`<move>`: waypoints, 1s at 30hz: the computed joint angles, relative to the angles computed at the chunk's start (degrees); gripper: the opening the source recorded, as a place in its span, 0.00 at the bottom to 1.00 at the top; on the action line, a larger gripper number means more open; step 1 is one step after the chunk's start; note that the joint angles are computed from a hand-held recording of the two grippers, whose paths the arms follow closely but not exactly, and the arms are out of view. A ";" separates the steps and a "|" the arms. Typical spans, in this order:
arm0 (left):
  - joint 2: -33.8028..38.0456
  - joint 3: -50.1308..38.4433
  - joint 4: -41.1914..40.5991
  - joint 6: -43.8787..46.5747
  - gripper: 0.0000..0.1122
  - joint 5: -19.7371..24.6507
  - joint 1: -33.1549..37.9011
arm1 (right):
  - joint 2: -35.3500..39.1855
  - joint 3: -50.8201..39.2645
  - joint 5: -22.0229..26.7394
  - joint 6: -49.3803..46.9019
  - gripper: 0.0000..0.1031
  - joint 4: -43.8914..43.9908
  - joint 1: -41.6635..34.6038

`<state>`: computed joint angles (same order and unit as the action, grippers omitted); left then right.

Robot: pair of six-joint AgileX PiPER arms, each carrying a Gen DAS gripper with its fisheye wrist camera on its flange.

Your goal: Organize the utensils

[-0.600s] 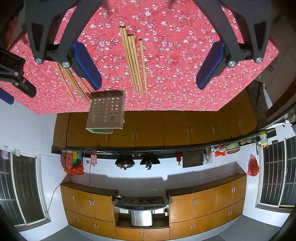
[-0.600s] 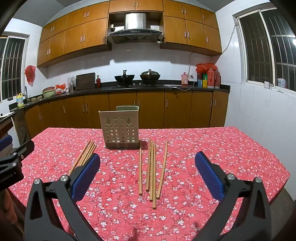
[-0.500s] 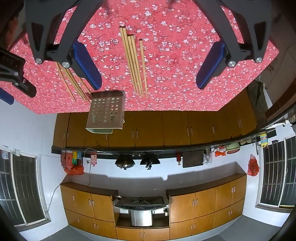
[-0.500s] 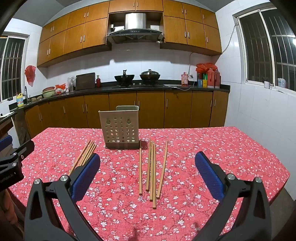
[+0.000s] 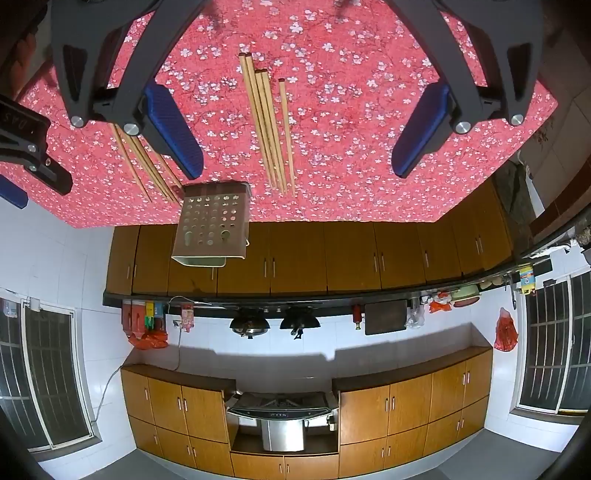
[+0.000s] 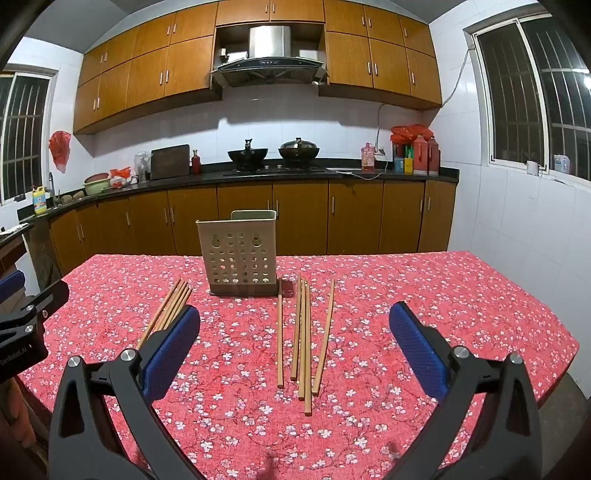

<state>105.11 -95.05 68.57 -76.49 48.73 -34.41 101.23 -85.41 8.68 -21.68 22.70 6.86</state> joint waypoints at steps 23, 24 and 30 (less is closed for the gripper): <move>0.00 -0.05 -0.13 0.09 0.88 0.02 0.01 | 0.09 0.18 -0.11 -0.96 0.98 1.08 -0.07; 0.02 -0.09 -0.21 0.19 0.88 0.05 0.01 | 0.11 0.18 -0.10 -0.93 0.98 1.05 -0.07; 0.01 -0.09 -0.24 0.22 0.88 0.07 0.00 | 0.16 0.18 -0.13 -1.08 0.98 1.24 -0.05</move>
